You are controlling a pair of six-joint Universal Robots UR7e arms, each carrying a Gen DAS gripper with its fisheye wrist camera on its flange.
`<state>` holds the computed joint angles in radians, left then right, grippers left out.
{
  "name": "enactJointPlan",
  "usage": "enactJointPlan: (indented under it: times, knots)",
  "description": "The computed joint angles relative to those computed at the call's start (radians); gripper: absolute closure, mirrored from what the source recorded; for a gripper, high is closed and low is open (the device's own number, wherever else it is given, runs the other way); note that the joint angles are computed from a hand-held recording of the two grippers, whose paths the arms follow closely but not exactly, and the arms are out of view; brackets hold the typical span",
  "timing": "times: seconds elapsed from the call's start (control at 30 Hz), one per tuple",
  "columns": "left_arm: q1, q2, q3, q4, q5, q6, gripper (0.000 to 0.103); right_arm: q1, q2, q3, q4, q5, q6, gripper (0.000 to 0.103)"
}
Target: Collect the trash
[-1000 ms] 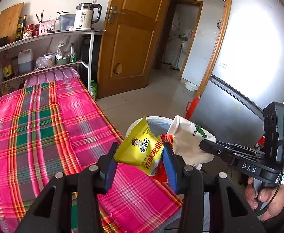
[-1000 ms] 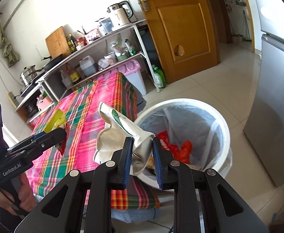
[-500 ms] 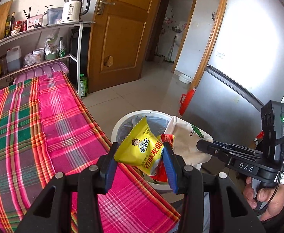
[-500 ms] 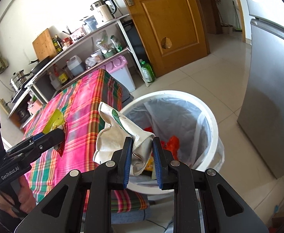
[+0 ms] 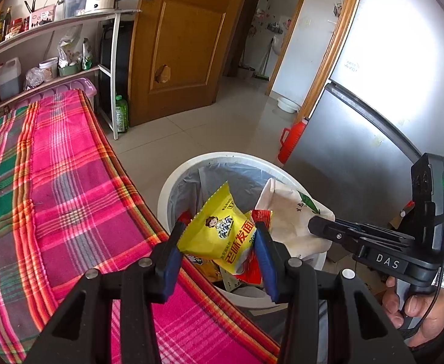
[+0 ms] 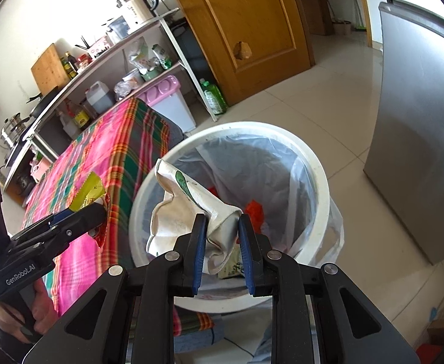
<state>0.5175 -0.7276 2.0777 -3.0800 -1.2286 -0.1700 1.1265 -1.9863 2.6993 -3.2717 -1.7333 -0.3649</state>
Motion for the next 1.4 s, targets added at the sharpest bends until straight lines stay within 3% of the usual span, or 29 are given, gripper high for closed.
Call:
enactJointPlan:
  times: [0.23,0.37,0.53,0.87,1.4]
  knots:
    - [0.013,0.031,-0.025,0.029,-0.024,-0.007,0.055,-0.021,0.030,-0.011,0.000,-0.017,0.002,0.079]
    - [0.022,0.034,-0.030,0.033,-0.038,-0.013,0.048,-0.025,0.032,-0.010,-0.008,-0.017,0.002,0.073]
    - [0.021,0.021,-0.015,0.016,-0.039,-0.019,0.048,0.004,0.030,-0.001,-0.036,-0.038,-0.002,0.072]
    - [-0.005,-0.049,0.053,-0.037,-0.022,-0.018,0.048,0.162,0.020,0.031,-0.109,-0.164,0.000,0.072]
    - [-0.101,-0.216,0.218,-0.119,0.056,-0.048,0.048,0.559,0.118,0.103,-0.326,-0.498,0.014,0.063]
